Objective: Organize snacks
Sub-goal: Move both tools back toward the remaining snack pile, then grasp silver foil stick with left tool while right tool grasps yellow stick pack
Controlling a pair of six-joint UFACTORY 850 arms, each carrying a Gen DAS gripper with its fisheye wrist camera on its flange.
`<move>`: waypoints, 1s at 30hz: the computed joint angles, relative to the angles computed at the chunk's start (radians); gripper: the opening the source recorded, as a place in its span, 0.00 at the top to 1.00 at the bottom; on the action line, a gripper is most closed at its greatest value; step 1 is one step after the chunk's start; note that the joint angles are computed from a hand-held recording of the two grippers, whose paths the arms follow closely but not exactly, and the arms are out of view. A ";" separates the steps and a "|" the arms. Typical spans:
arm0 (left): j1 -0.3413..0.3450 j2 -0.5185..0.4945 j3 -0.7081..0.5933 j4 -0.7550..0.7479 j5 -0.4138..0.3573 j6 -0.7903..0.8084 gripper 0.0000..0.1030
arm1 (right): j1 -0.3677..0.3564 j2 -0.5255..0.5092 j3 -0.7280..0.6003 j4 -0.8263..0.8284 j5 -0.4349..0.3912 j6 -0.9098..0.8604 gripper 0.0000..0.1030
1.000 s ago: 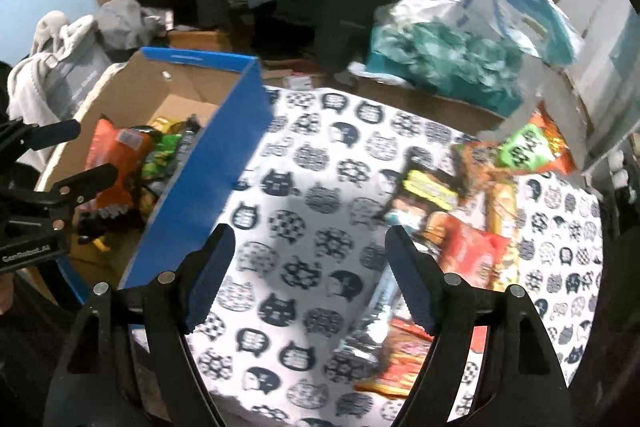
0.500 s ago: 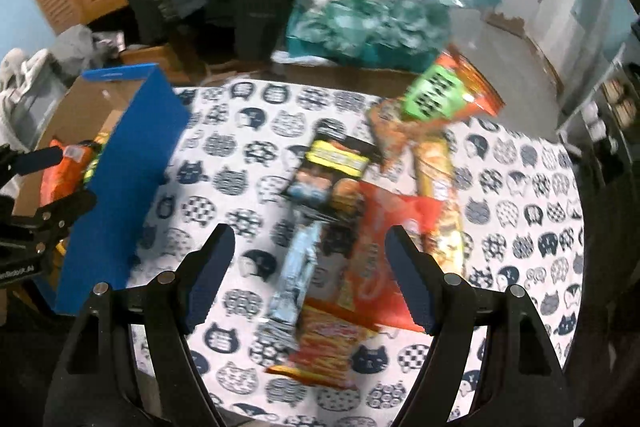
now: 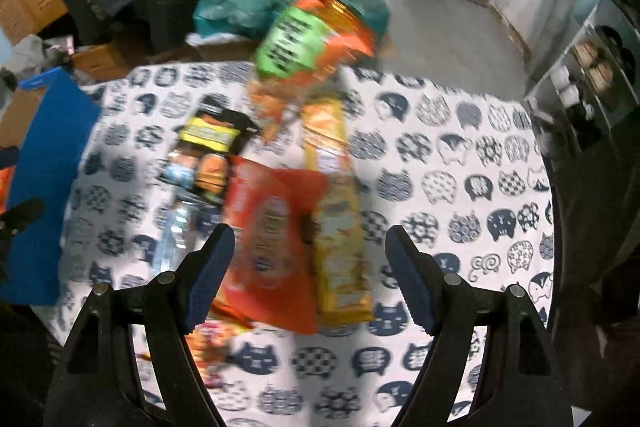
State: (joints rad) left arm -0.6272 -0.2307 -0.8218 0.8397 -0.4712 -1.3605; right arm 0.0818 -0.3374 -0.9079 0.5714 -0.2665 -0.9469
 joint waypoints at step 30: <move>0.027 -0.321 -0.233 -0.400 0.141 0.328 0.22 | -0.066 -0.278 -0.158 -0.020 -0.121 -0.137 0.66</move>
State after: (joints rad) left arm -0.6000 -0.5513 -1.0548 0.4396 -0.3299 -1.0326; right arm 0.0162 -0.6152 -1.0657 0.5512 -0.3875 -1.0842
